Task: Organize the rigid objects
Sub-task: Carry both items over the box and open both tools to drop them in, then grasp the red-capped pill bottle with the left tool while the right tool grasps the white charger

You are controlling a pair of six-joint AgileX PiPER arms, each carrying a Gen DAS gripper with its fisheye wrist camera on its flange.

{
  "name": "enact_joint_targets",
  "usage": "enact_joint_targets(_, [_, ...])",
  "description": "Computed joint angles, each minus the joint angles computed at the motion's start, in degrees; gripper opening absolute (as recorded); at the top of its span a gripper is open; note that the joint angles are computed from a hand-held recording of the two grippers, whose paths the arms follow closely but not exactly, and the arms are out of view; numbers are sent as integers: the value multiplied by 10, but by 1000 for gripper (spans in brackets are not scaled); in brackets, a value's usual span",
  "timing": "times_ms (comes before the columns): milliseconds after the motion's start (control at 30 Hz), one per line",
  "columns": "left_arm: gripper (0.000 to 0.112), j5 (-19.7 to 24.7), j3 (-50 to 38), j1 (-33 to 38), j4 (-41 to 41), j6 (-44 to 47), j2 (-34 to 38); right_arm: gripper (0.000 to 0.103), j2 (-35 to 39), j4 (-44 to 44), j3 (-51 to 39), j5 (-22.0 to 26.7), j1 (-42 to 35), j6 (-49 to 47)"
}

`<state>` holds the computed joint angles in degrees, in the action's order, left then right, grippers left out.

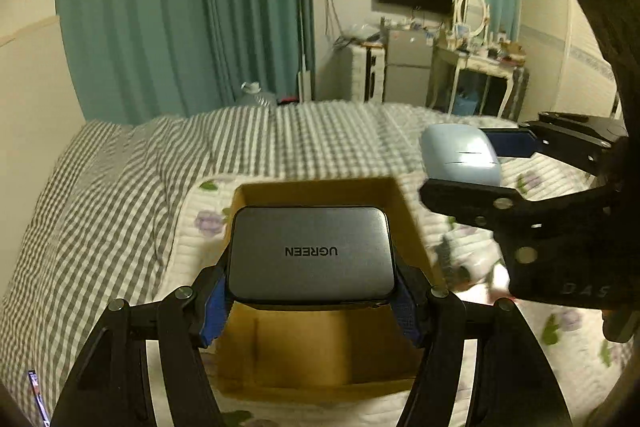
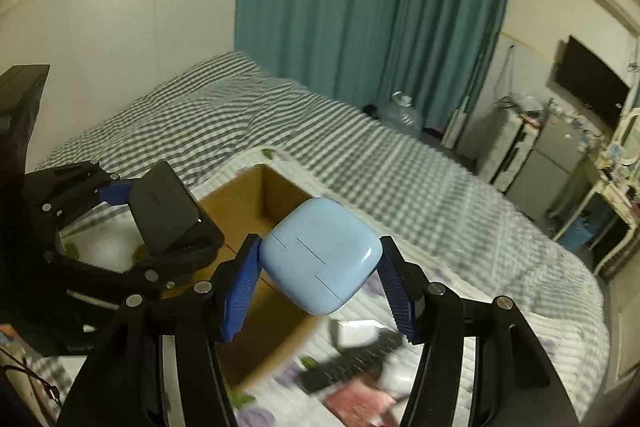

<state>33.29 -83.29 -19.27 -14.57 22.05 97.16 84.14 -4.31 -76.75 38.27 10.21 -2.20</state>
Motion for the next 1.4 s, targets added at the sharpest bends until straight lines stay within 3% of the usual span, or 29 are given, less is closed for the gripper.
enact_joint_targets(233, [67,-4,-8,17,-27,59,69,58,146,13,-72,-13,-2,-11])
enact_joint_targets(667, [69,-11,-21,5,19,33,111,59,212,51,-76,-47,-23,-47])
enact_joint_targets(733, [70,-8,-16,2,28,24,103,80,197,34,-61,-57,-24,-25])
enact_joint_targets(767, [70,-17,-9,1,32,22,97,83,184,34,-52,-61,-25,-19])
enact_joint_targets(867, [71,-25,10,-11,62,-6,66,85,138,42,-27,-68,-38,-13])
enact_joint_targets(1067, [71,-11,30,-40,90,-49,1,92,19,-32,16,-36,-50,57])
enact_joint_targets(1400, [72,-2,70,-158,178,-206,-79,95,-177,-87,112,52,-114,70])
